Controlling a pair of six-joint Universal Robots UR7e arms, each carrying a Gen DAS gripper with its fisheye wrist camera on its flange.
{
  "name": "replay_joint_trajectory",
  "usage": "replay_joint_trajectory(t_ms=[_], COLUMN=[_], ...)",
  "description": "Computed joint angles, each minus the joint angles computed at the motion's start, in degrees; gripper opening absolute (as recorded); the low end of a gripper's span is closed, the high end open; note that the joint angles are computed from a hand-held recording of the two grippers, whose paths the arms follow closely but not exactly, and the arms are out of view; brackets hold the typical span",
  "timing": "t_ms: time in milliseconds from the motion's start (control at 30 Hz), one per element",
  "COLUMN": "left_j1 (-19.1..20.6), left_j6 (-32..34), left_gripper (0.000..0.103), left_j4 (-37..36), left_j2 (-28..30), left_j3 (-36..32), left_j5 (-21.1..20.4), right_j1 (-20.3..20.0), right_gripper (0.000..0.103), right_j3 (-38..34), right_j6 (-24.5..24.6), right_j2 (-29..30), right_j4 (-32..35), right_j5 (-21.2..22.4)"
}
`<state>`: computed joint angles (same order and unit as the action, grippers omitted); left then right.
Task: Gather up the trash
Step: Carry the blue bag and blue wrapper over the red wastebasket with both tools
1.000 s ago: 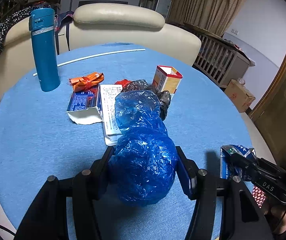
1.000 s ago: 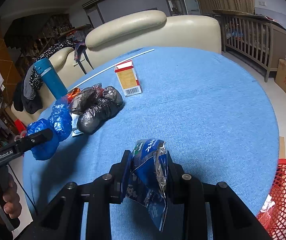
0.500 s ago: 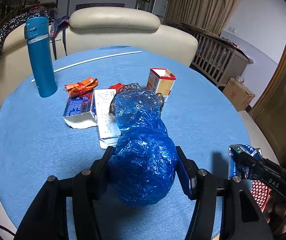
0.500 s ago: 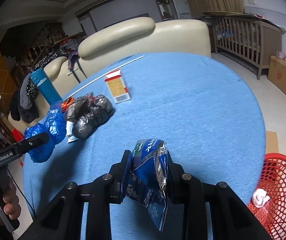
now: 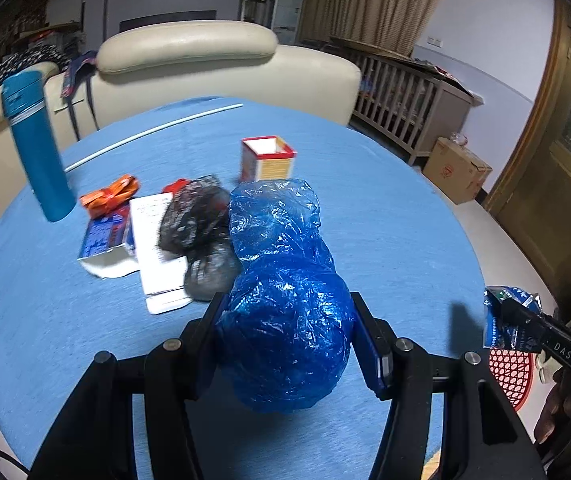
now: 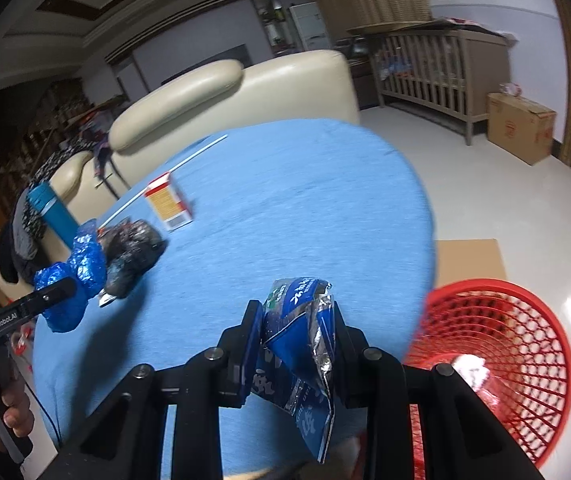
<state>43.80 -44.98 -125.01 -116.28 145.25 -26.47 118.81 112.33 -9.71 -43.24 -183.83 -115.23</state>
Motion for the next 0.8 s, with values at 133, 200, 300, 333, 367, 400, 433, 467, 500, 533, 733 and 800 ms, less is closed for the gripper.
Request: replay_joint_trajectory(t_ms=[133,200,300,333,367,400,433,467,500,533,733,800], left_j1=[-0.2,-0.4,-0.6,-0.7,-0.9,-1.0,-1.1,-1.3,-1.4,-1.4,-1.6,-1.8], left_j6=[3.2,4.8,7.4,8.3,8.6,9.4,10.4,11.1,12.0,12.7,17.9,19.1], left_gripper=[0.06,0.06,0.06,0.06,0.06,0.06,0.06,0.06,0.06,0.06,0.06,0.06], left_j4=[-4.8,-7.2,-11.0,-12.2,-12.8,-14.1,-15.7,-16.7,-17.8,-18.8,-25.2,-26.8], left_j2=[4.1,6.2,9.3,10.4,11.1,12.1,13.2,14.0,15.0,15.9,21.5,23.3], left_j3=[-0.4,-0.6,-1.0,-1.2,-1.3,-1.4,-1.5,-1.6,-1.7,-1.9,-3.1,-3.6], left_j5=[-1.2,-1.7,-2.7,-3.1,-3.3,-3.7,-4.4,-4.8,-5.2,-5.7,-9.4,-10.3], right_j1=[-1.0,-1.6,-2.4,-2.6,-3.0,-3.2,-3.5,-3.8,-4.1,-4.3,-6.0,-6.6], right_gripper=[0.033,0.033,0.033,0.033,0.033,0.033,0.033,0.033,0.033,0.033,0.033,0.033], right_j3=[2.1,3.1,4.7,5.1,5.6,6.0,6.5,6.9,7.4,7.8,10.7,11.5], right_j6=[0.5,0.9,1.5,1.6,1.7,1.7,1.9,2.0,2.1,2.0,2.8,2.9], right_j2=[-2.5,-3.7,-5.4,-5.8,-6.4,-6.8,-7.4,-7.9,-8.4,-8.8,-11.6,-12.4], right_j4=[-1.9,-2.7,-4.1,-4.4,-4.8,-4.9,-5.3,-5.5,-5.8,-6.1,-7.5,-7.7], right_j5=[-1.5,-2.1,-3.5,-3.7,-4.0,-4.4,-4.9,-5.4,-5.9,-6.2,-8.0,-8.9])
